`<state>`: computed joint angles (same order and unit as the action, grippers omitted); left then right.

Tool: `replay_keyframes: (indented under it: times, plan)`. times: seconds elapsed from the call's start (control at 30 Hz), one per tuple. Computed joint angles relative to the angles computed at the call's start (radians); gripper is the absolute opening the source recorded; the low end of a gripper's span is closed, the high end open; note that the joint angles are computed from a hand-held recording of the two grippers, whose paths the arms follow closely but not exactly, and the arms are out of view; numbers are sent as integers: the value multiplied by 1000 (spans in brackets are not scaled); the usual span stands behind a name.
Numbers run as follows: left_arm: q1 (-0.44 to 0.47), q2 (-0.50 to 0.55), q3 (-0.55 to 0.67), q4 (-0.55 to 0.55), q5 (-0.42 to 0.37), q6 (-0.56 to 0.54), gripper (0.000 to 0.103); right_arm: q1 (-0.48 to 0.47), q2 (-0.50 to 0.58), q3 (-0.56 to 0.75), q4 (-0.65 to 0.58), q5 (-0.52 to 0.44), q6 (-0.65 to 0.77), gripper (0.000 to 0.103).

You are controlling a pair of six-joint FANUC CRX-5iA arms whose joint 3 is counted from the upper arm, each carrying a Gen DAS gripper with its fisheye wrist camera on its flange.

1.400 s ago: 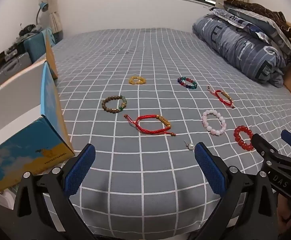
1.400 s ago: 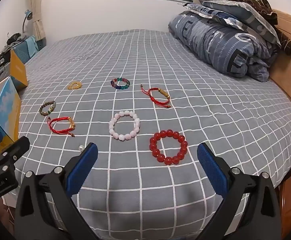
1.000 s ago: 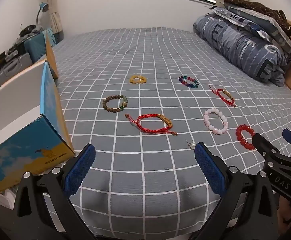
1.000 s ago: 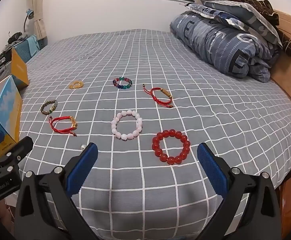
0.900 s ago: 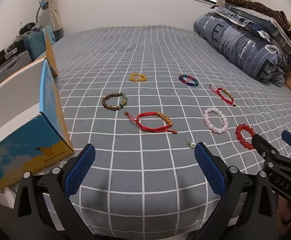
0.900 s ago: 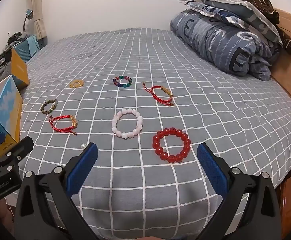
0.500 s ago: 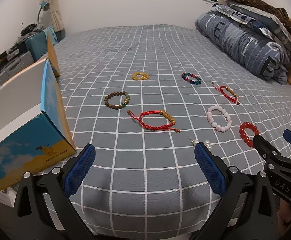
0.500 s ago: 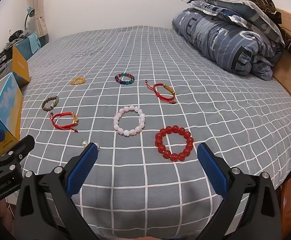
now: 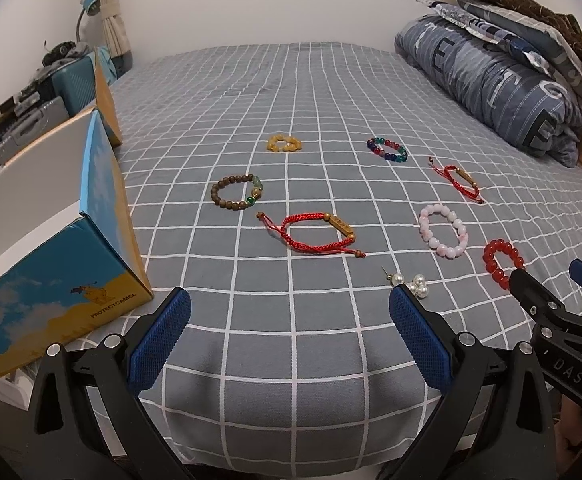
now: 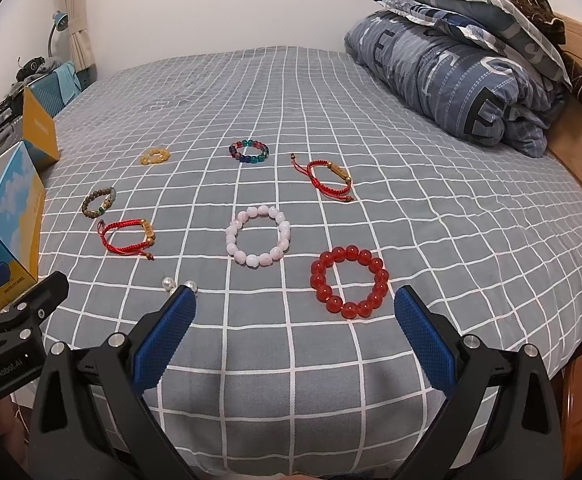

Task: Organize jewelry

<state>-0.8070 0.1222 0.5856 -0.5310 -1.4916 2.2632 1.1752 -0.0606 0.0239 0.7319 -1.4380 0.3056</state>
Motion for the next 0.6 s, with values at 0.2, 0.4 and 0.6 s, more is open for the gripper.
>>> replay_keyframes:
  times: [0.2, 0.4, 0.6]
  plan:
    - [-1, 3, 4, 1, -7, -1, 97, -2, 2, 6, -11, -5, 5, 96]
    - [4, 0, 1, 10, -14, -3, 97, -1, 8, 21, -27, -16, 12, 96]
    - [5, 0, 2, 21, -18, -10, 97, 1, 9, 21, -27, -22, 11, 96]
